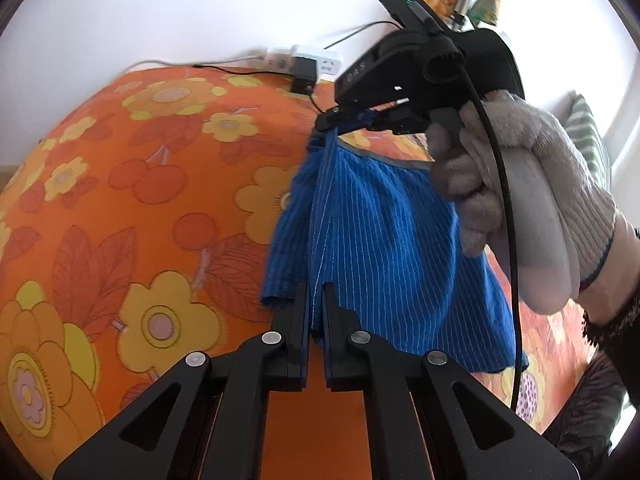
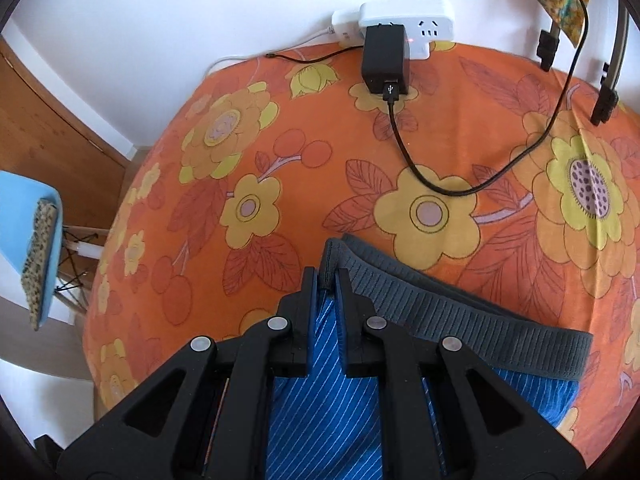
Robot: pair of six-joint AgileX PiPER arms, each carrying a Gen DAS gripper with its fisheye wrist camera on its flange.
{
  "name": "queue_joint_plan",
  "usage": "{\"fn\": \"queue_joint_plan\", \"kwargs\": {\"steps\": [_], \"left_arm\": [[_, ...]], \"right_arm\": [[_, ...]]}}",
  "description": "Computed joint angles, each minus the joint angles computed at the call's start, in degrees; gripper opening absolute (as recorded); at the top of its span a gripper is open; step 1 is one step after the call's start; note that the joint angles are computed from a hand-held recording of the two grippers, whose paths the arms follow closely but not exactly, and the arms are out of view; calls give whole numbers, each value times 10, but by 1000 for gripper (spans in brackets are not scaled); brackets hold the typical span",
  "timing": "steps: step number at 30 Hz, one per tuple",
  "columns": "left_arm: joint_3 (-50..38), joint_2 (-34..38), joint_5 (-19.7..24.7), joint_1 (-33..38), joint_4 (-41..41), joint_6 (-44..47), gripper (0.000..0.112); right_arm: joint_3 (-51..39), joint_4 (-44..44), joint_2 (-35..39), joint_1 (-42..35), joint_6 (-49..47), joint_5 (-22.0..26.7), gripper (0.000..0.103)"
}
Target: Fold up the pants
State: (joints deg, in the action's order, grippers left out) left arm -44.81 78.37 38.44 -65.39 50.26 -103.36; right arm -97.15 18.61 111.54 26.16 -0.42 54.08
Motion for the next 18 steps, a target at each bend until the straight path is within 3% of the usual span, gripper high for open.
{"fn": "queue_joint_plan", "kwargs": {"steps": [4, 10, 14, 17, 18], "left_arm": [[10, -6, -14, 22, -9, -3, 4], [-1, 4, 4, 20, -35, 22, 5], [-6, 0, 43, 8, -39, 17, 19], [-7, -14, 67, 8, -41, 11, 40], [-10, -17, 75, 8, -40, 12, 40]], "right_arm": [[-17, -25, 12, 10, 25, 1, 9], [-37, -35, 30, 16, 42, 7, 11], [-26, -35, 17, 13, 42, -8, 46], [-17, -27, -3, 2, 37, -18, 48], [-15, -18, -8, -4, 31, -17, 48]]}}
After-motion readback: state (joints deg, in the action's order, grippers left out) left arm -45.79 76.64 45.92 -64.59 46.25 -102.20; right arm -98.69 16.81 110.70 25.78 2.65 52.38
